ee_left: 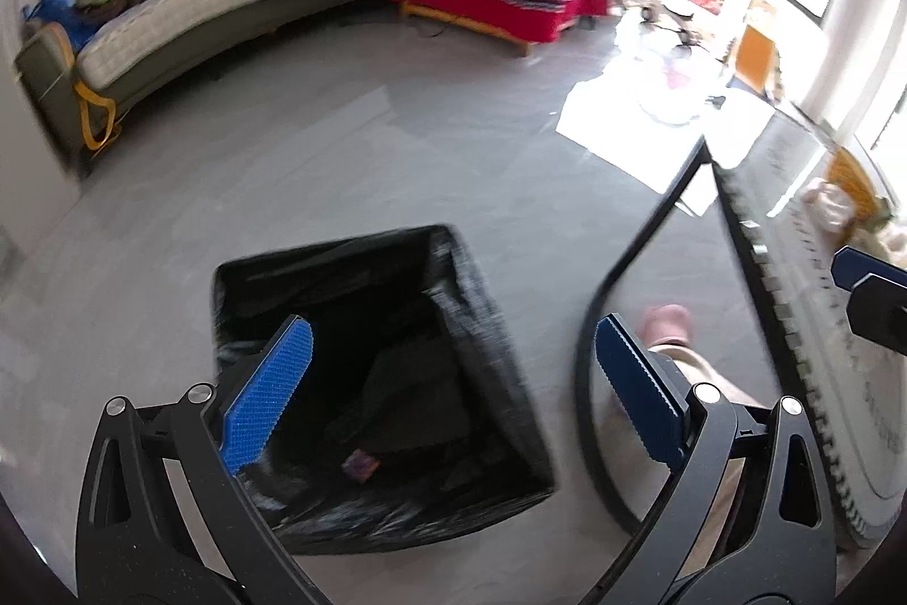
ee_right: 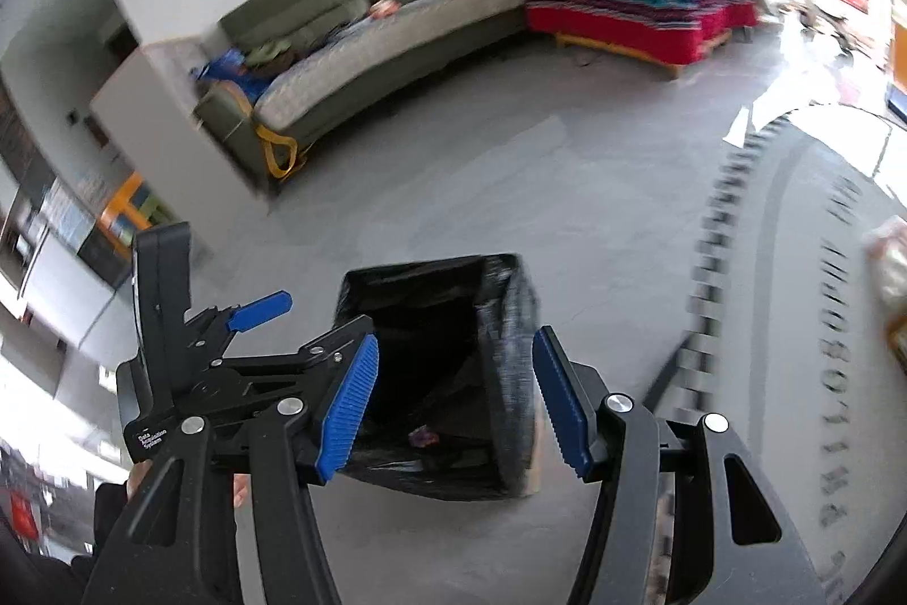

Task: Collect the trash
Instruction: 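Carry both items to the black bin and open both tools to drop them, then grasp the yellow sponge with the left tool while the right tool grasps the pink bag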

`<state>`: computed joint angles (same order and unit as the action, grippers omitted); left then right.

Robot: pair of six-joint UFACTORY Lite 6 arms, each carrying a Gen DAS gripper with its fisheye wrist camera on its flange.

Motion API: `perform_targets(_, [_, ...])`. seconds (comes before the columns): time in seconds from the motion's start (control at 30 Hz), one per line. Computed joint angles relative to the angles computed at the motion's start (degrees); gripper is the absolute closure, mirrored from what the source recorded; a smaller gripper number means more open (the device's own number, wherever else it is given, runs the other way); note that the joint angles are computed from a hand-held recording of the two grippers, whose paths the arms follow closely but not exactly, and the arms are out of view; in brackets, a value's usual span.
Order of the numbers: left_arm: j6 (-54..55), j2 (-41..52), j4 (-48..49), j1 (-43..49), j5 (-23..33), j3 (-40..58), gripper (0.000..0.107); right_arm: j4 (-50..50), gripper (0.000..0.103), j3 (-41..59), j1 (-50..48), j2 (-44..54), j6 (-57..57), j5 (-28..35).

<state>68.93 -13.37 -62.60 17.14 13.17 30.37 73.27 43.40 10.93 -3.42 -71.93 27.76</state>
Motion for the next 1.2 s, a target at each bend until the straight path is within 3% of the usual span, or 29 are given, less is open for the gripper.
perform_targets(0.17, [-20.45,1.61,13.47,-13.40,-2.81,3.66,0.010,-3.69,0.044,-3.08,-15.77,-5.29,-2.51,5.11])
perform_targets(0.27, [-38.00,5.86,27.93,-22.45,-4.32,8.58,0.010,-5.64,0.044,-2.98,-26.81,-6.75,-5.13,8.83])
perform_targets(0.57, [-83.13,18.60,67.66,-42.86,-2.96,24.94,0.010,-8.34,0.044,6.26,-54.49,0.95,-10.67,16.74])
perform_targets(0.77, [-87.65,27.32,72.74,-53.18,1.08,39.31,0.010,-9.40,0.044,17.33,-67.50,10.58,-9.90,17.70])
perform_targets(0.9, [-85.89,34.04,71.40,-59.38,3.85,50.52,0.010,-10.06,0.044,24.85,-71.99,17.95,-7.13,13.74])
perform_targets(1.2, [-85.09,51.11,72.11,-67.82,10.91,75.79,0.010,-19.00,0.044,44.19,-71.08,39.55,6.48,11.62])
